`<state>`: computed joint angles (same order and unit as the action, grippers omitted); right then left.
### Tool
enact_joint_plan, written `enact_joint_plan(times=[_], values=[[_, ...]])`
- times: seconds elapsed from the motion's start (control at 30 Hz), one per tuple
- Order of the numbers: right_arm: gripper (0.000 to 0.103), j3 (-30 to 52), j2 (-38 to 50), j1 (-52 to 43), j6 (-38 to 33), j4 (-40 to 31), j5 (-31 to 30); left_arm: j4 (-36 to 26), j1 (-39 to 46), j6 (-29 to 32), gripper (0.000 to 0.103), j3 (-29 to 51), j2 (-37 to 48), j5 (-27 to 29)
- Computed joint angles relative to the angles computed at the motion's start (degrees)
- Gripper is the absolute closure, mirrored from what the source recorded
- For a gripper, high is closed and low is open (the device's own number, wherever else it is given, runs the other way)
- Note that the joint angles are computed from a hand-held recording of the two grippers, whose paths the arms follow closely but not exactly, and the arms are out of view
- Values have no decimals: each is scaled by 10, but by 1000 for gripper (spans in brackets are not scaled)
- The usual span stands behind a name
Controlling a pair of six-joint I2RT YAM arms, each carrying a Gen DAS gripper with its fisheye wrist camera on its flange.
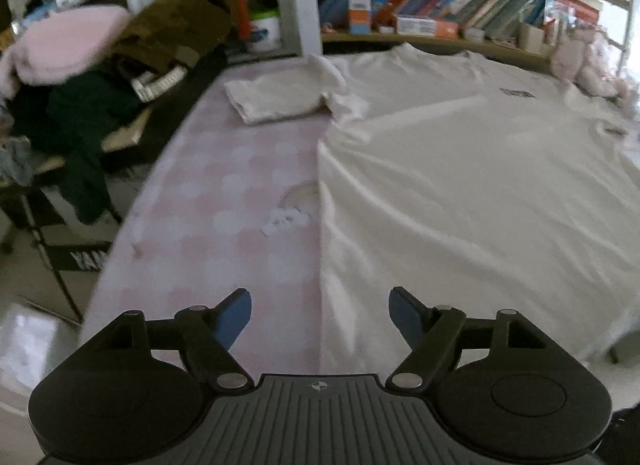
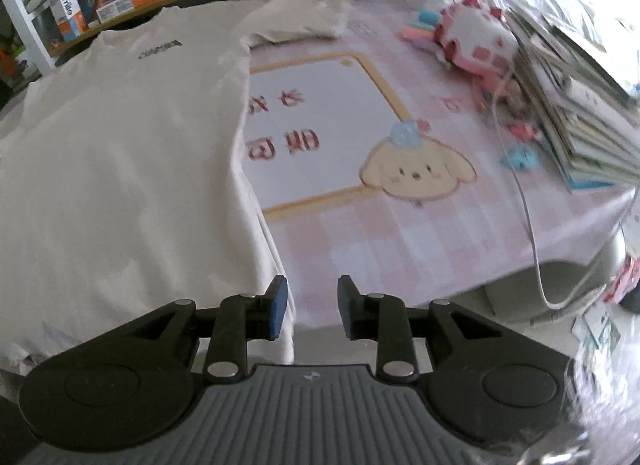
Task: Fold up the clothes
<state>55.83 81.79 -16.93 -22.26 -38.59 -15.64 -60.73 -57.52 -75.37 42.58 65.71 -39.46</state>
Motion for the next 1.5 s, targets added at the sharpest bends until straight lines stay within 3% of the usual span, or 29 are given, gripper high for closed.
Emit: enact_joint_plan(times=[0.2, 0.57, 0.8, 0.83, 0.93, 0.97, 1.03, 1.27, 1.5], values=[[76, -12, -10, -23, -19, -16, -22, 7, -35, -37, 26, -24, -27, 16], [72, -23, 16, 11, -25, 2, -19, 36, -28, -22, 30, -38, -22, 47], [73, -12, 31, 14, -14, -2, -22, 56, -2, 15, 56, -49, -28, 71], [74, -10, 33, 14, -13, -4, -23, 58, 4, 25, 64, -50, -32, 74], [83, -8, 32, 21, -19, -11, -24, 66, 18, 56, 86, -52, -43, 83], [91, -9, 30, 24, -24, -14, -23, 69, 22, 66, 93, -52, -45, 86], [97, -5, 30, 27, -32, -25, -21, 72, 29, 84, 98, -52, -52, 96], [97, 50, 24, -4, -26, -102, -54, 64, 37, 111, 98, -48, -71, 102], [97, 22, 38, 34, -2, -65, 2, 76, 49, 129, 90, -63, -79, 111]])
